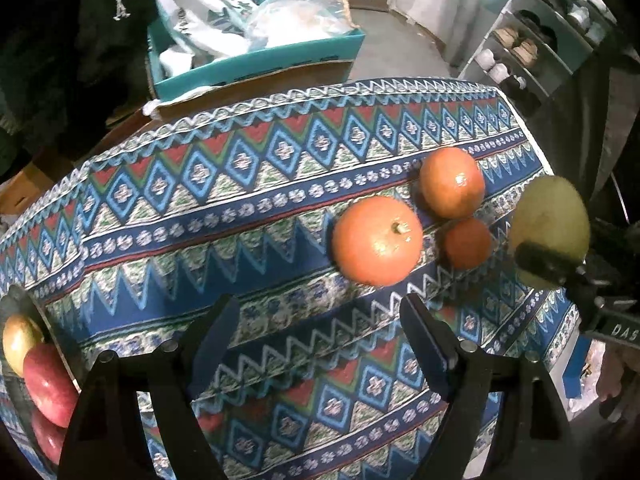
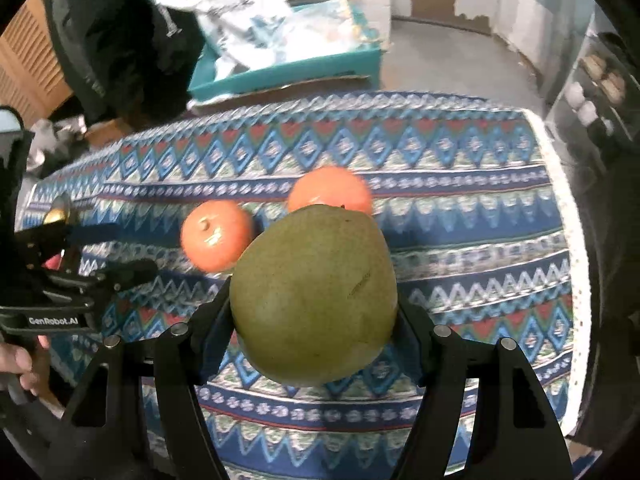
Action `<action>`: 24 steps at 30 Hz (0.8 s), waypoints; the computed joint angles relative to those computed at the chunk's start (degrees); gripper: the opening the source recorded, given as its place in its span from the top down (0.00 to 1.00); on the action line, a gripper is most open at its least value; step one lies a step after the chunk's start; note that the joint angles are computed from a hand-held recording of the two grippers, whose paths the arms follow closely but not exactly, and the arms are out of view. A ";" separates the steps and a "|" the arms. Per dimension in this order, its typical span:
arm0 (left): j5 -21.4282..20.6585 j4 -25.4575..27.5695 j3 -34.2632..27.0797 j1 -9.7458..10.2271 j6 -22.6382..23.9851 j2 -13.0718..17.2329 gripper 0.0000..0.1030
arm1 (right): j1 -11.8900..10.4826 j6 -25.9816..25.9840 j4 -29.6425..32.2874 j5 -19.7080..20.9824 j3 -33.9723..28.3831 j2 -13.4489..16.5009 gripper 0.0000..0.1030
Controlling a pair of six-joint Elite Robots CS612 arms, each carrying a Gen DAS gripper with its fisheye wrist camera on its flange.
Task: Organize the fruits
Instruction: 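Grasp the green pear with the right tool while the left tool grasps a large orange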
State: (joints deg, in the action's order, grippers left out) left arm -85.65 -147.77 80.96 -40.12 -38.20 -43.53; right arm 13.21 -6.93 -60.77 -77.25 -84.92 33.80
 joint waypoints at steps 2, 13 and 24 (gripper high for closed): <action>-0.96 -0.07 -0.84 0.09 -0.16 0.60 0.18 | -0.35 0.60 -0.48 -0.30 0.01 0.03 0.32; -3.44 1.76 -5.18 0.69 -0.66 3.10 0.16 | -1.92 2.77 -1.20 -0.72 1.03 0.29 0.32; -6.75 2.00 -8.67 1.45 -3.72 6.06 0.16 | -2.32 3.71 -1.81 -0.11 2.49 0.43 0.32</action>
